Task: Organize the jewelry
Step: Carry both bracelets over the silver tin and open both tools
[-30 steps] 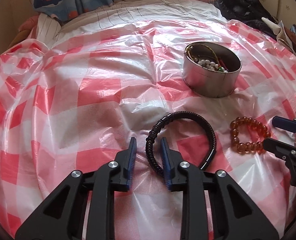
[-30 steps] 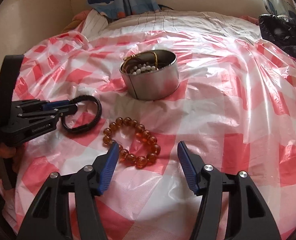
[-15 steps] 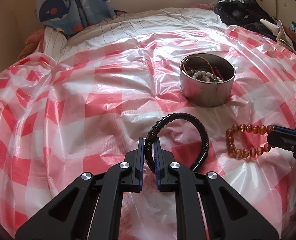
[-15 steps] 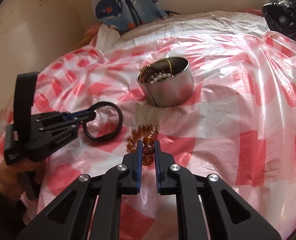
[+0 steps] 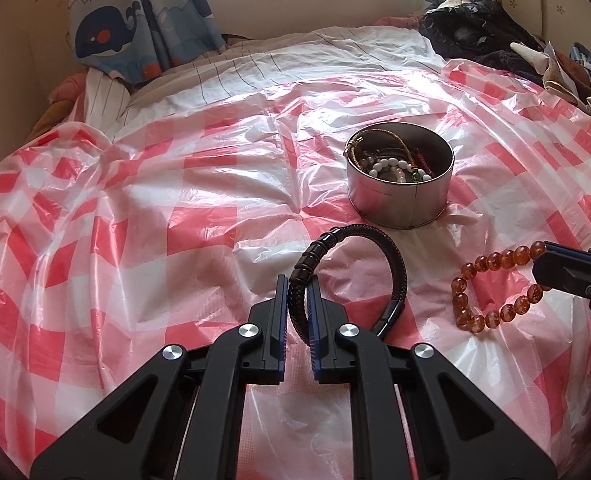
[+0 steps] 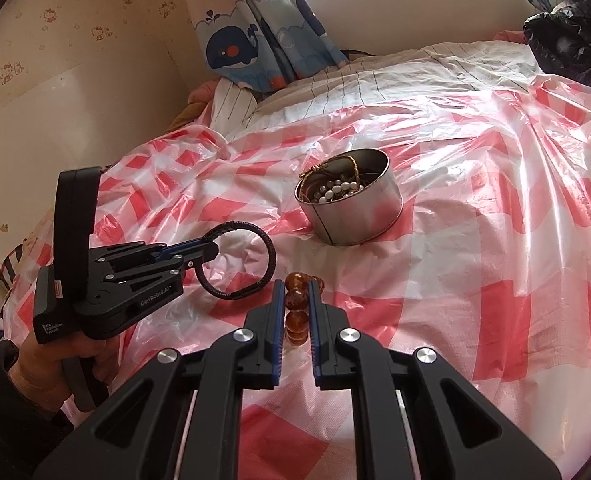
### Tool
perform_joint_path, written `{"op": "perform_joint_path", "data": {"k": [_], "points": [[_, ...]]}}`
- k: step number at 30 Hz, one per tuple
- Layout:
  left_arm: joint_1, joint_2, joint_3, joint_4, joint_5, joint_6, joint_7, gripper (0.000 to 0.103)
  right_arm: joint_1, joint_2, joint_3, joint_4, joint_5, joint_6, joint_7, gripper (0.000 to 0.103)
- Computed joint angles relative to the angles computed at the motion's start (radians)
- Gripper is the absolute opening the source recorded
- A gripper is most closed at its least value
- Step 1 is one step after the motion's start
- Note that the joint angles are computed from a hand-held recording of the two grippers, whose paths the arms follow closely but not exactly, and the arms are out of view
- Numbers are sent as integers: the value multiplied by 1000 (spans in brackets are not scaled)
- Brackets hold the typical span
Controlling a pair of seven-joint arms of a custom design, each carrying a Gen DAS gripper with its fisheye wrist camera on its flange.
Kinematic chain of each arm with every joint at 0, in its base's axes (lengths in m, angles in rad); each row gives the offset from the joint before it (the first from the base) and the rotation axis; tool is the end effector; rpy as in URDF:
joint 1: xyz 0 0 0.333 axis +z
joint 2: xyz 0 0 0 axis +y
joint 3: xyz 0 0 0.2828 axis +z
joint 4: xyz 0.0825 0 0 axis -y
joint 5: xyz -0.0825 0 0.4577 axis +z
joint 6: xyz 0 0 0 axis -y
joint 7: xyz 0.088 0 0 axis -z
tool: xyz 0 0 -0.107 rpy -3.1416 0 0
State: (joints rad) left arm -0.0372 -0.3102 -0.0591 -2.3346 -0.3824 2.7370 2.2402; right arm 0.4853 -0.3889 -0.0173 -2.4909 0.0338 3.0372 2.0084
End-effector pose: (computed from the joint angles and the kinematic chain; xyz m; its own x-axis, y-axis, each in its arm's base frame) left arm 0.5738 -0.0418 0.4751 -0.4095 -0.9041 -0.1224 -0.6397 0.3802 -0.6680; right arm 0.4866 0.2428 0.4724 0.1638 -0.9133 -0.3730 -0.6804 0.1693 -0.7131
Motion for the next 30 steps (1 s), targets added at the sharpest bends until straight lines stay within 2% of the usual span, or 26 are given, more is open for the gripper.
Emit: {"op": "perform_joint_path", "data": {"k": [5,9,11,16,22,24,27,28,29,30], "points": [[-14,-4,14,4,-33,-8,19,8,0,-2,-1,-3,1,12,1,12],[-58,-3,66,52,-193,-98,106,8,38,-9,-43,-2,27,42,-23,12],[-66,10,78,91,-271,-139,137,8,33,-3,-45,17,19,49,-33,12],[-50,75,58,196,-373,-194,159,8,50,32,-85,86,26,66,-88,12],[-32,222,-8,344,-349,-188,91,8,34,108,-100,204,47,66,-154,12],[-22,289,-33,403,-253,-211,19,11,74,158,-140,262,105,67,-223,12],[-9,327,-52,429,-177,-215,-25,21,184,235,-233,351,315,49,-426,12],[-5,318,-55,415,-171,-202,-27,27,174,269,-230,380,291,31,-412,12],[0,306,-55,399,-168,-189,-29,30,128,292,-199,398,196,3,-335,12],[5,292,-53,383,-167,-180,-32,34,83,324,-166,431,139,-61,-285,12]]}}
